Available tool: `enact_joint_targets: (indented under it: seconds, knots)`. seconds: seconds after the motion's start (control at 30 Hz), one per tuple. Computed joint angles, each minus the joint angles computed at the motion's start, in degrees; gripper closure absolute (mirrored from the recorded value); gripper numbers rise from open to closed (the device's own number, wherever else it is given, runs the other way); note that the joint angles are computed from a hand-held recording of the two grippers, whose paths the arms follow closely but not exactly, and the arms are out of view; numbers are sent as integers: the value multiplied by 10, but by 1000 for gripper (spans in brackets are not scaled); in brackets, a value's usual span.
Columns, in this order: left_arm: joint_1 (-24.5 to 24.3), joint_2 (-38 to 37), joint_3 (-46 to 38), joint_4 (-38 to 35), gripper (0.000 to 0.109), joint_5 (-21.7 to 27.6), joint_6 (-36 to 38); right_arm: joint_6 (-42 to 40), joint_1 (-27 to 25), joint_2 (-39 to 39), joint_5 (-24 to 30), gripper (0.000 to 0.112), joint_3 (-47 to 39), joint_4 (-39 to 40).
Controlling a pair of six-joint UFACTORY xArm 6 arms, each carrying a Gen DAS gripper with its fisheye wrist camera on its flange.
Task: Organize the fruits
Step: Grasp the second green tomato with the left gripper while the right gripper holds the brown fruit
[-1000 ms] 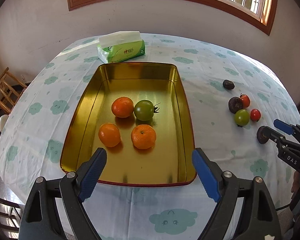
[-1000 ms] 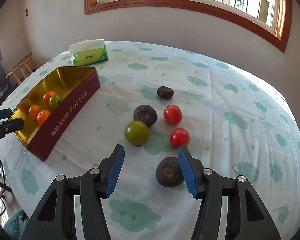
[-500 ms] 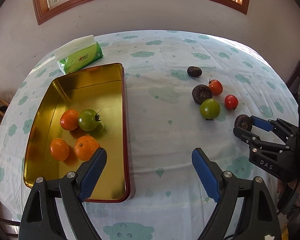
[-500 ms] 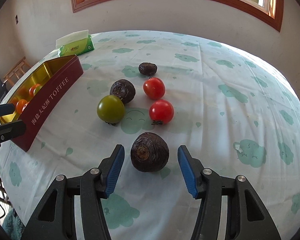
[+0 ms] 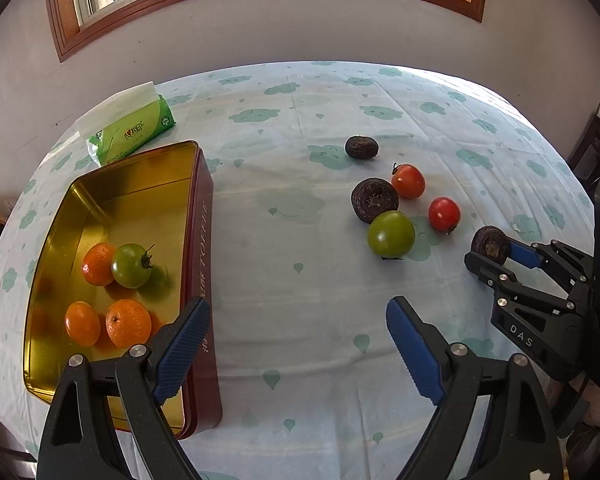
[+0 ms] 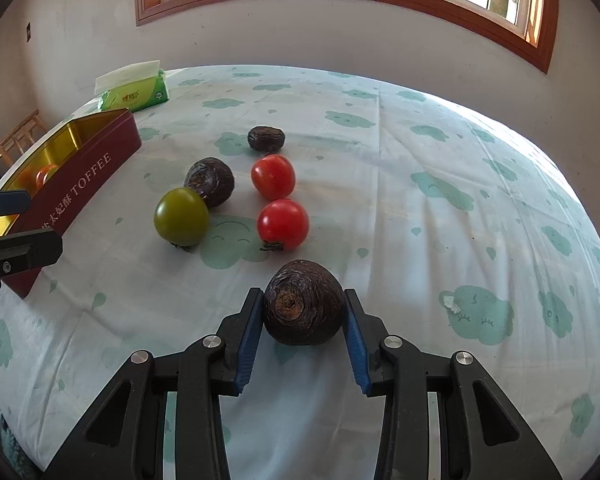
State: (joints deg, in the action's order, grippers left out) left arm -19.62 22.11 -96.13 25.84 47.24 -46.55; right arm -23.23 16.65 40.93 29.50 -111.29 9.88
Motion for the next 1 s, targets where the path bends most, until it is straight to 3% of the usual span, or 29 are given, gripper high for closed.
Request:
enact_joint_targets:
  seconds: [0.4,0.53,1.0]
  knots:
    - [-4,67,-79,-40,21,-20,19,83,-50,114,80,72,-197,-46]
    - [-3,95,-117,-61,23,-14,33,80,-59,131,101,72,-230,-18]
    - [-1,205,-266,-111,58,28,72,89,-56,133,99,72,-231,-40]
